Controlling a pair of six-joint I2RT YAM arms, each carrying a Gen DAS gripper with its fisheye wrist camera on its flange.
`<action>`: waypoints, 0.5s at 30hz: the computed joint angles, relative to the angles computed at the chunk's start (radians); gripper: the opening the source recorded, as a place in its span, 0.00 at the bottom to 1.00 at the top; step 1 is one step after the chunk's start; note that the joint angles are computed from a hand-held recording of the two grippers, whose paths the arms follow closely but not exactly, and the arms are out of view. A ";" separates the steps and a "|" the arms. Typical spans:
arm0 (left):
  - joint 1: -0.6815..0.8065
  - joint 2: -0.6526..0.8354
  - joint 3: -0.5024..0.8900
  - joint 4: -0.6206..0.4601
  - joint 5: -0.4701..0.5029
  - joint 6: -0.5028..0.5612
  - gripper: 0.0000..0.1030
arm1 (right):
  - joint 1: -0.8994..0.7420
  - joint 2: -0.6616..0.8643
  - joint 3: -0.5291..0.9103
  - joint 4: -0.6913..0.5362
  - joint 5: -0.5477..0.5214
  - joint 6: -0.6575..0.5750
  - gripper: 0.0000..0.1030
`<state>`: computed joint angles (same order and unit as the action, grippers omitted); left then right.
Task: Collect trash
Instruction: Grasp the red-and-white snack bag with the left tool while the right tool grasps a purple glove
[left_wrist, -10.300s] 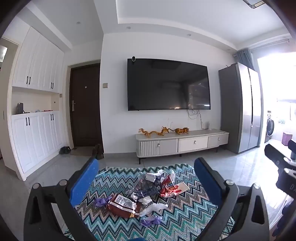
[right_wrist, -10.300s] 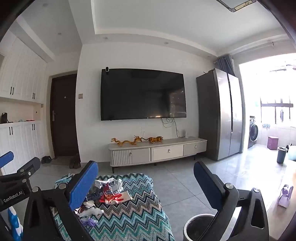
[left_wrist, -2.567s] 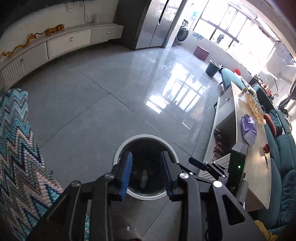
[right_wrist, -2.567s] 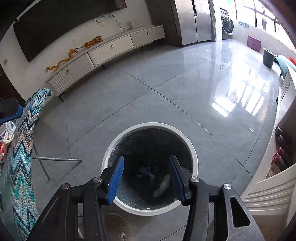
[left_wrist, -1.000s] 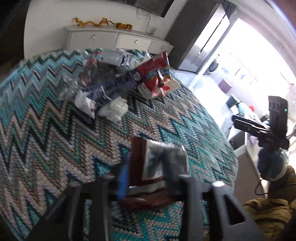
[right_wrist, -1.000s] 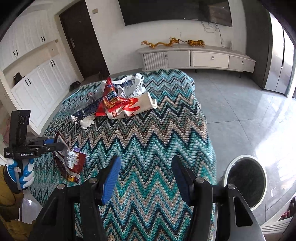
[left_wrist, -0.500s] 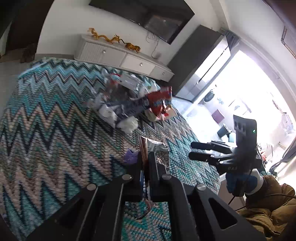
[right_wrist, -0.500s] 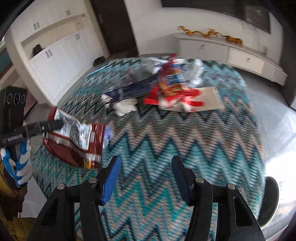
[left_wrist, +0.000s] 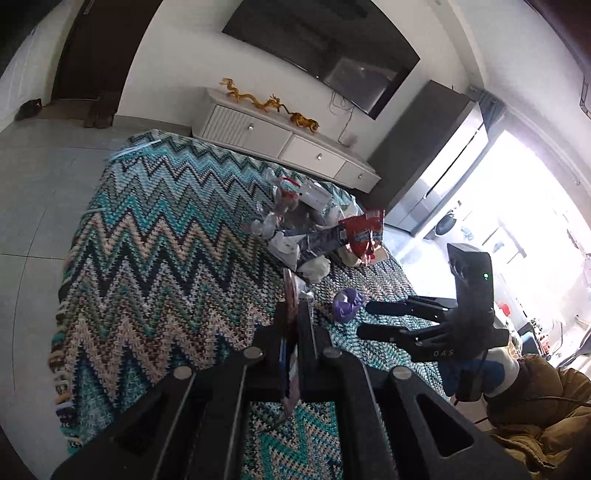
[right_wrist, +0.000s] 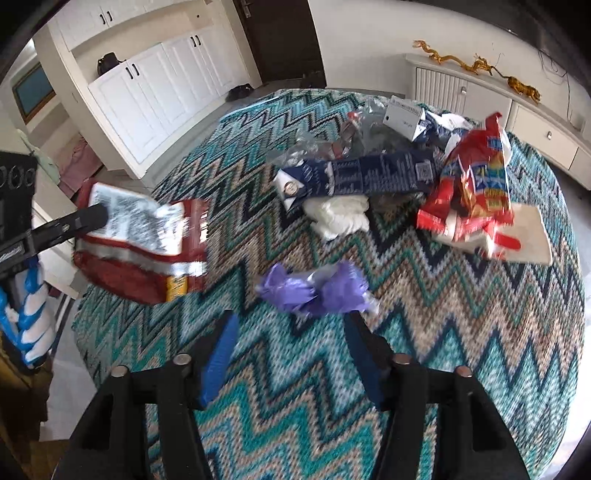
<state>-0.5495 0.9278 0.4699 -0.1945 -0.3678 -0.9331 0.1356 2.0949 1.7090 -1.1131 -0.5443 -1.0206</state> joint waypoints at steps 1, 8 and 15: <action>-0.004 -0.002 0.000 -0.004 -0.007 -0.005 0.04 | 0.004 0.007 0.006 0.012 0.004 0.013 0.59; -0.005 -0.015 -0.010 -0.003 -0.014 -0.019 0.04 | 0.020 0.076 0.097 0.011 0.013 0.050 0.63; -0.002 0.002 -0.010 0.011 -0.011 -0.033 0.04 | 0.085 0.088 0.070 0.064 0.026 0.066 0.66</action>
